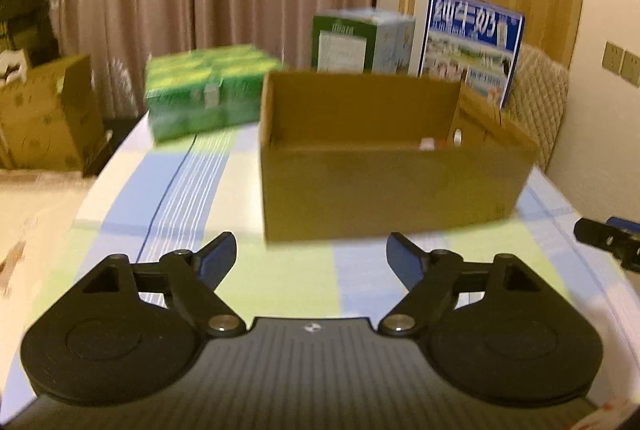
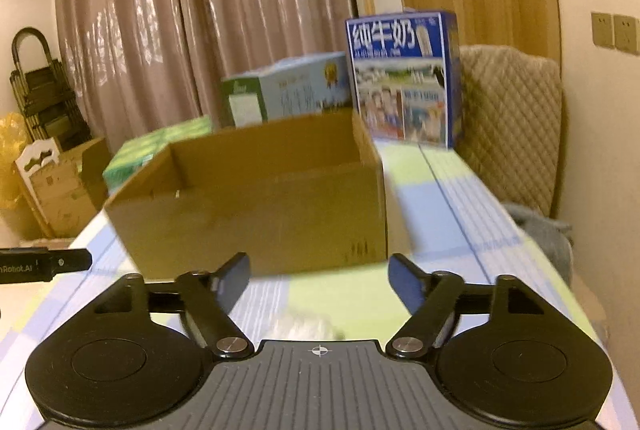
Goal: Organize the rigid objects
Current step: 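Move both tools back out of the box over the remaining table items, then lower the left tool around the white square adapter while the right tool approaches the floss box cap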
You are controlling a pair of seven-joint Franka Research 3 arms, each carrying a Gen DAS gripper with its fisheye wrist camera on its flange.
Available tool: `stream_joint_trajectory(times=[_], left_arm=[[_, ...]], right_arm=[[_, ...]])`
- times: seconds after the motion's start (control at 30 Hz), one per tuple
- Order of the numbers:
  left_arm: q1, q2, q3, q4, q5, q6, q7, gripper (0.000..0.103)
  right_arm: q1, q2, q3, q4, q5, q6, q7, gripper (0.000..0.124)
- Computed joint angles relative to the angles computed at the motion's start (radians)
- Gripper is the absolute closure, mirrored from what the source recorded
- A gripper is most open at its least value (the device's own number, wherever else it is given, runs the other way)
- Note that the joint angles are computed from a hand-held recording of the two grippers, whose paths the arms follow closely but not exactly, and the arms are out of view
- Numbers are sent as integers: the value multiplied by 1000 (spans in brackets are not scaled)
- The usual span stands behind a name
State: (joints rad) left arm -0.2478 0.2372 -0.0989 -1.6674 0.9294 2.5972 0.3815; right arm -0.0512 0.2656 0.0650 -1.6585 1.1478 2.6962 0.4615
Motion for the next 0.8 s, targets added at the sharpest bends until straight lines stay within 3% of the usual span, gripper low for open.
stream_joint_trajectory(times=[0.2, 0.37, 0.8], left_arm=[[-6, -95, -33, -159, 20, -14, -37, 14], [-10, -127, -62, -244, 72, -7, -88, 12], [-21, -25, -51, -189, 10, 58, -33, 12]], right_arm=[[9, -98, -27, -155, -5, -20, -31, 44], [34, -110, -50, -201, -61, -13, 20, 44], [47, -74, -50, -181, -166, -50, 120, 44]])
